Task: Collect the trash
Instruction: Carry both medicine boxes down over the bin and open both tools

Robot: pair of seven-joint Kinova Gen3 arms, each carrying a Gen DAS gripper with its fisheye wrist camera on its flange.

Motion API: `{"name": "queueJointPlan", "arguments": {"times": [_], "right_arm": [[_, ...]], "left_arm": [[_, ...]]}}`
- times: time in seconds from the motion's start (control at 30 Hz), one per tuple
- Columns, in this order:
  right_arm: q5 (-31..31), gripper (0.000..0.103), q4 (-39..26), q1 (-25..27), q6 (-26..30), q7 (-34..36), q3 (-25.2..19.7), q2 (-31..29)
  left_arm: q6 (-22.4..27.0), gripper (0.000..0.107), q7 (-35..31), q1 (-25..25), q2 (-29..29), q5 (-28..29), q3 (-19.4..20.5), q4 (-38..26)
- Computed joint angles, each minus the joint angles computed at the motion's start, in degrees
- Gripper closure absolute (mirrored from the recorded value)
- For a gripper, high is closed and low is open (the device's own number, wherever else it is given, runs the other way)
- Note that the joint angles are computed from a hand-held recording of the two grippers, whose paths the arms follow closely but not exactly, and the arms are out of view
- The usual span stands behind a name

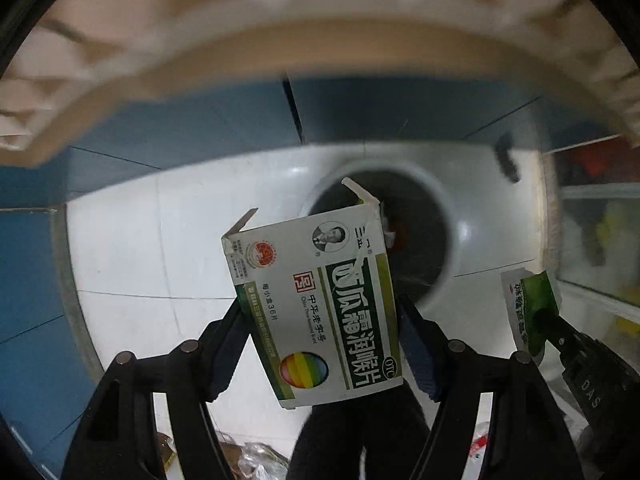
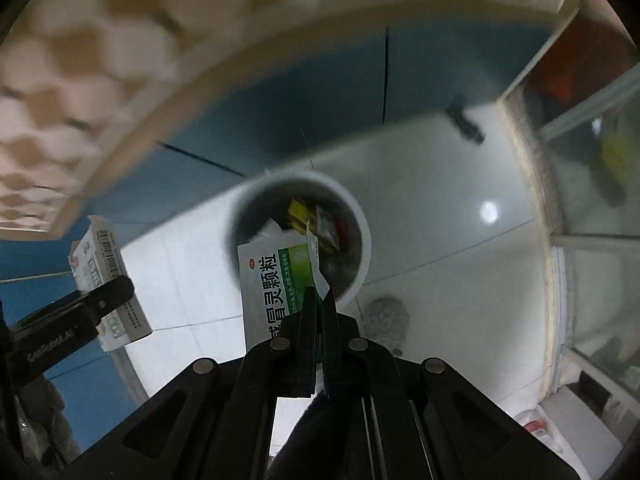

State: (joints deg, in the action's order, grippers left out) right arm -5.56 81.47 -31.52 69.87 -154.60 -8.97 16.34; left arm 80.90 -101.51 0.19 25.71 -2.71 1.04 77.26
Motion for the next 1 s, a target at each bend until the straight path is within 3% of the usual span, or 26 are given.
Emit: {"name": "queueJointPlan", "arguments": {"times": [0.2,0.3,0.4,0.53,0.57,0.6,0.63,0.7,0.83,0.9,1.0], "right_arm": [[-9.7,0.102,10.8,-5.7,-14.0,9.3,10.2,8.6],[-8.1,0.102,13.1,-2.1,-20.1,10.4,5.5,12.0],[-4.9,0.102,12.0,2.5,-21.1,9.0,-0.3,14.4],[-5.9,0.101,11.0,2.9,-21.2,10.9,-0.5,16.0],[-6.3,0.101,10.9,2.9,-21.0,11.0,-0.5,16.2],[-7.4,0.096,11.3,3.7,-21.6,11.9,-1.0,16.2],[-8.3,0.093,11.4,4.4,-21.6,12.9,-1.5,16.4],[-8.8,0.068,11.7,4.3,-21.5,13.3,-1.3,16.3],[-9.4,0.037,12.7,4.1,-22.4,13.7,-1.1,15.7],[-8.3,0.003,12.2,3.0,-21.4,12.9,-0.4,15.3],[-4.2,0.0,9.8,-0.1,-17.7,10.3,1.4,14.5]], "left_arm": [[-9.0,0.039,1.6,0.4,7.2,0.2,-0.3,6.8],[-11.0,0.039,1.5,0.3,8.4,0.4,-0.1,8.2],[-11.1,0.038,1.2,0.0,9.0,1.3,0.3,8.5],[-10.6,0.037,-0.9,-1.6,8.8,2.0,0.5,7.7],[-11.0,0.03,-1.3,-1.9,8.6,2.3,0.5,7.8],[-11.5,0.014,-1.5,-2.2,8.4,2.7,0.4,8.0],[-11.8,0.008,-1.7,-2.4,8.2,3.0,0.4,8.1],[-12.2,0.006,-1.9,-2.9,7.6,3.4,0.2,8.2],[-13.7,0.006,-1.8,-2.9,5.8,2.2,-0.6,9.4],[-16.1,0.006,-1.6,-2.8,3.7,1.0,-1.1,11.3],[-18.0,0.006,-1.0,-2.5,0.9,-1.1,-1.9,13.2]]}}
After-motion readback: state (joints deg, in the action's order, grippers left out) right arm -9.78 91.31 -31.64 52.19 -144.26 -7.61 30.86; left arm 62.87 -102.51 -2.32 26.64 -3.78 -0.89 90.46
